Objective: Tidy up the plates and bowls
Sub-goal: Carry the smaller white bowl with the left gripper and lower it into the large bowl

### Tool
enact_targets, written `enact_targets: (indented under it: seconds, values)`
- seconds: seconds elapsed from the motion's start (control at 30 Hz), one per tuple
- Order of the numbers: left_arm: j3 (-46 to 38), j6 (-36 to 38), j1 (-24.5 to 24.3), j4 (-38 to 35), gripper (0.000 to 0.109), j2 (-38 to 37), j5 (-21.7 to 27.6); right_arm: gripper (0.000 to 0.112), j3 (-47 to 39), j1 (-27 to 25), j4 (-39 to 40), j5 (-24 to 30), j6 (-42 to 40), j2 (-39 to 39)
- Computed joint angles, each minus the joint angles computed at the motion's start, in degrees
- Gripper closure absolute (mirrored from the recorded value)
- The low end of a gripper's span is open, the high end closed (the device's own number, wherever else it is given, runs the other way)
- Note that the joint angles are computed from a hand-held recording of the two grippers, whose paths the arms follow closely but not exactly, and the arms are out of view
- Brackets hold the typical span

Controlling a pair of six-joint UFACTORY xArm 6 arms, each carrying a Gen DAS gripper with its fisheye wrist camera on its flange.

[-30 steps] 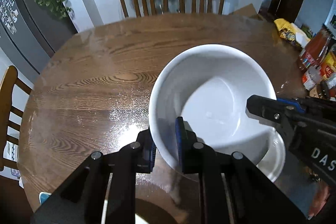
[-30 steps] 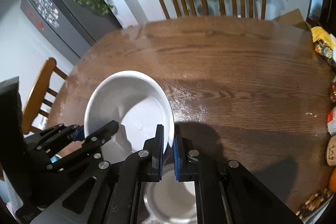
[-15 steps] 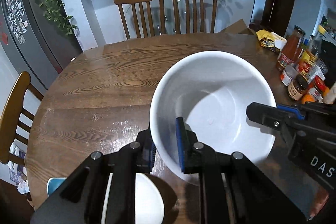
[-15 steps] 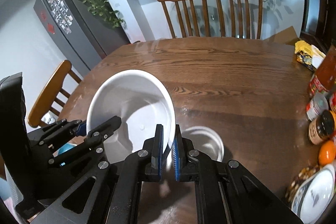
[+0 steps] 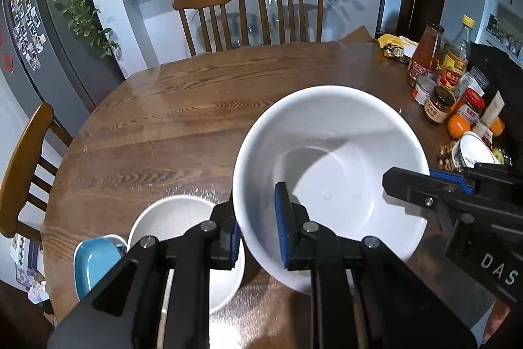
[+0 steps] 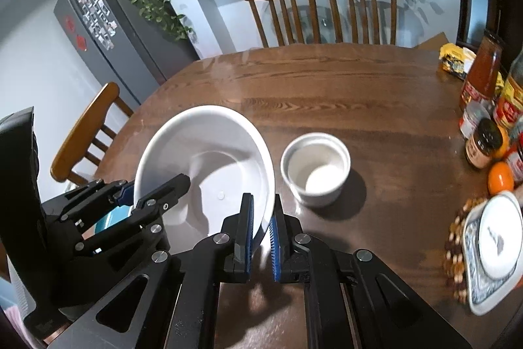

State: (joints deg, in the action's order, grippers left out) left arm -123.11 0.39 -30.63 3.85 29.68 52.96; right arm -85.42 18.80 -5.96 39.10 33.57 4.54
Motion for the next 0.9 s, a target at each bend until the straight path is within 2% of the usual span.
enact_targets:
  seconds: [0.23, 0.43, 0.9]
  values:
    - [10.7, -0.1, 0.3, 0.5, 0.092, -6.6, -3.8, 0.101, 3.1, 1.6, -0.7, -0.4, 2.2, -2.2]
    - [16.3, -0.4, 1.3, 0.8, 0.092, -10.3, -5.6, 0.101, 3.3, 3.0, -0.4, -0.3, 2.3, -2.2]
    - [20.7, -3.0, 4.1, 1.4, 0.089, -13.3, -6.7, 0.101, -4.4, 5.9, 0.9, 2.3, -0.6, 3.7]
